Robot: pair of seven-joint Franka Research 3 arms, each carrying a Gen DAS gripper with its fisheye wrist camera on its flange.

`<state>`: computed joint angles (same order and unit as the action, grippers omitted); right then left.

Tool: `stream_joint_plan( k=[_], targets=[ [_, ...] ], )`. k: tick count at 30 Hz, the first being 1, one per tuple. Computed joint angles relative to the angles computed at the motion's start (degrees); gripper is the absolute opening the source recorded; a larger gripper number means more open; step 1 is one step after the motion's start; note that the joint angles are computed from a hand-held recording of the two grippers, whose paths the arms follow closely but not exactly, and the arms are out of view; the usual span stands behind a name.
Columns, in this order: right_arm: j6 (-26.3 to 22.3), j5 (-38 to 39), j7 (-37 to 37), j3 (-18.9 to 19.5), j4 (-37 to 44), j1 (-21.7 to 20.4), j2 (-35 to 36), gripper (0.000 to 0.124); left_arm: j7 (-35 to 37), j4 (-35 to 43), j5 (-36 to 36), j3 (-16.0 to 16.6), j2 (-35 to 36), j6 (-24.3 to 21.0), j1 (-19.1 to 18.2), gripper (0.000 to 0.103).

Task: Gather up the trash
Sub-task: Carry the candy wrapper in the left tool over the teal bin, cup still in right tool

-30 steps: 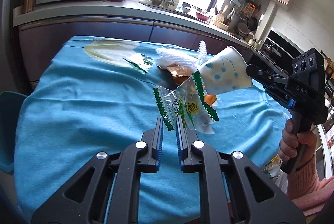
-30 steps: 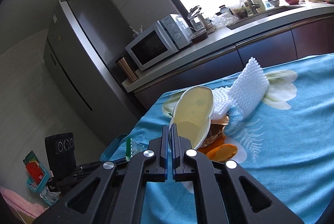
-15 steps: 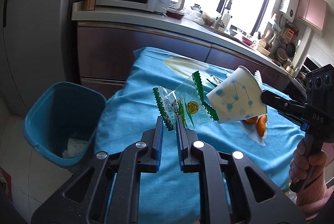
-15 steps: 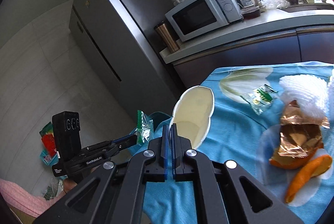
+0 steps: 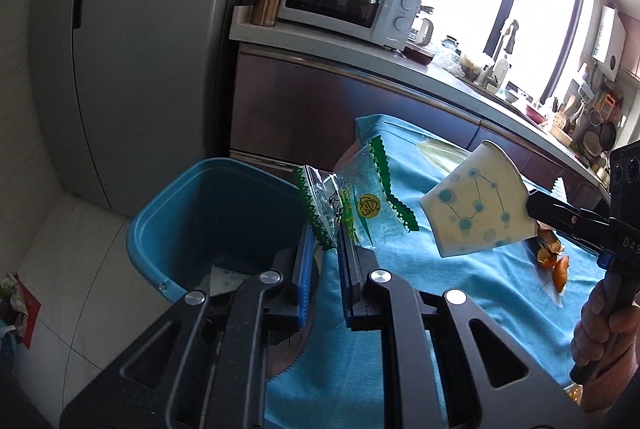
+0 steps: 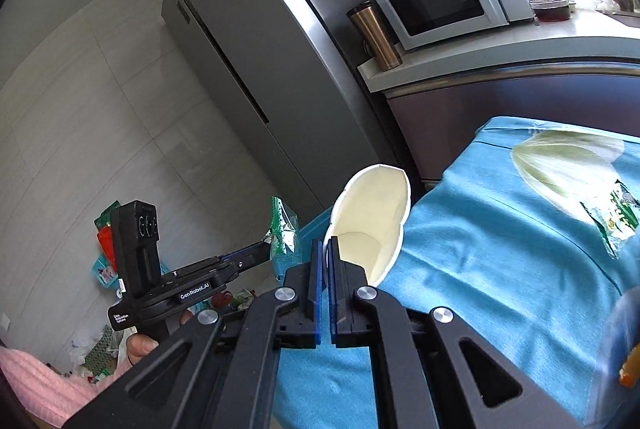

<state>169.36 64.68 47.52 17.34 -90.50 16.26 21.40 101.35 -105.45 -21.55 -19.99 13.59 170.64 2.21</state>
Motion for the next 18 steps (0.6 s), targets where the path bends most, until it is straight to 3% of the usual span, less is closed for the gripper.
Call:
stream_joint_plan(
  k=[6,18],
  targets=[
    [-3.2,-9.1,7.8,-2.1,5.8,2.4,4.7,0.002,-6.6,1.2,6.0,3.9,1.7,-0.5,-1.5,0.013],
    [-7.6,-21.7,18.2,-2.4,15.8,3.7,11.9,0.002,-15.3,2.7,14.2,5.3,4.3,-1.3,-0.8,0.013]
  ],
)
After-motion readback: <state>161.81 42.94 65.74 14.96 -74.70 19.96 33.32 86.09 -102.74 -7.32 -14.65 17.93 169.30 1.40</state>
